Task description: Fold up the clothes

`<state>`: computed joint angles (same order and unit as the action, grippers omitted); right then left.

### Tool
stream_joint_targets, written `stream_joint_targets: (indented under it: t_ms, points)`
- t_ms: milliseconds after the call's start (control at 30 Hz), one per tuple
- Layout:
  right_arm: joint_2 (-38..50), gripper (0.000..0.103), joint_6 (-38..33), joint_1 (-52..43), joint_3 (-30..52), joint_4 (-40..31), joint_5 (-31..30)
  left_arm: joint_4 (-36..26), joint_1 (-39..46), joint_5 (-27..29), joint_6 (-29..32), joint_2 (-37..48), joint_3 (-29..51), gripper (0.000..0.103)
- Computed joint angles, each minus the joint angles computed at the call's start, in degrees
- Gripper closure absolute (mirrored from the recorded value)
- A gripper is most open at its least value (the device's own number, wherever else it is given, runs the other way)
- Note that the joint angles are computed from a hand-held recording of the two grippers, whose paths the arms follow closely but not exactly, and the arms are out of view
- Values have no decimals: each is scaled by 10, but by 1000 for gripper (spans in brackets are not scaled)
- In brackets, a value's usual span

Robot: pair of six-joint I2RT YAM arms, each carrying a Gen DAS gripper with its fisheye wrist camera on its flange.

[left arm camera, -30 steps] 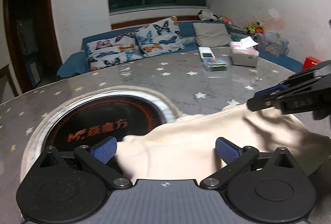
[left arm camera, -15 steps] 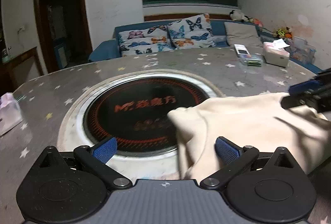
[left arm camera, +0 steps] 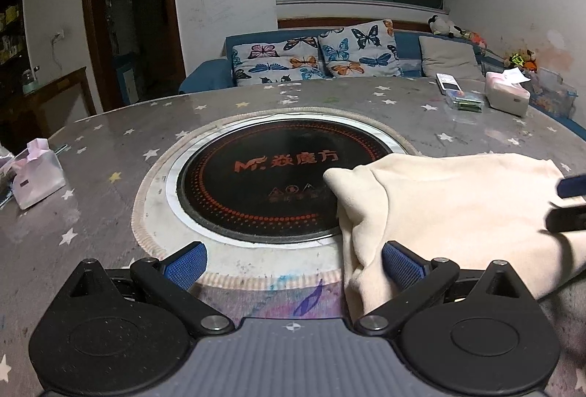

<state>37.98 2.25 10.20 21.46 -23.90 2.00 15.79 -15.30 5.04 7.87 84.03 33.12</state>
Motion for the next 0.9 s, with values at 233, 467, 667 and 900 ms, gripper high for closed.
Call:
stream_joint_targets:
  t_ms: [233,467,667,900]
  points:
    - [-105,49,24,-17,-20,-71,4,-14,-2,-6,5,-14,-3,0]
    - [-165,66,-41,-119,0,-179,-58,-24,-6,-15,6,-33,-11,0]
    - [-182,68,-81,-192,13,-213,-96,-53,-15,-20,9,-72,-6,0]
    - [-156,68,-49,-96,36,-162,-60,-50,-68,-20,8,-72,6,0]
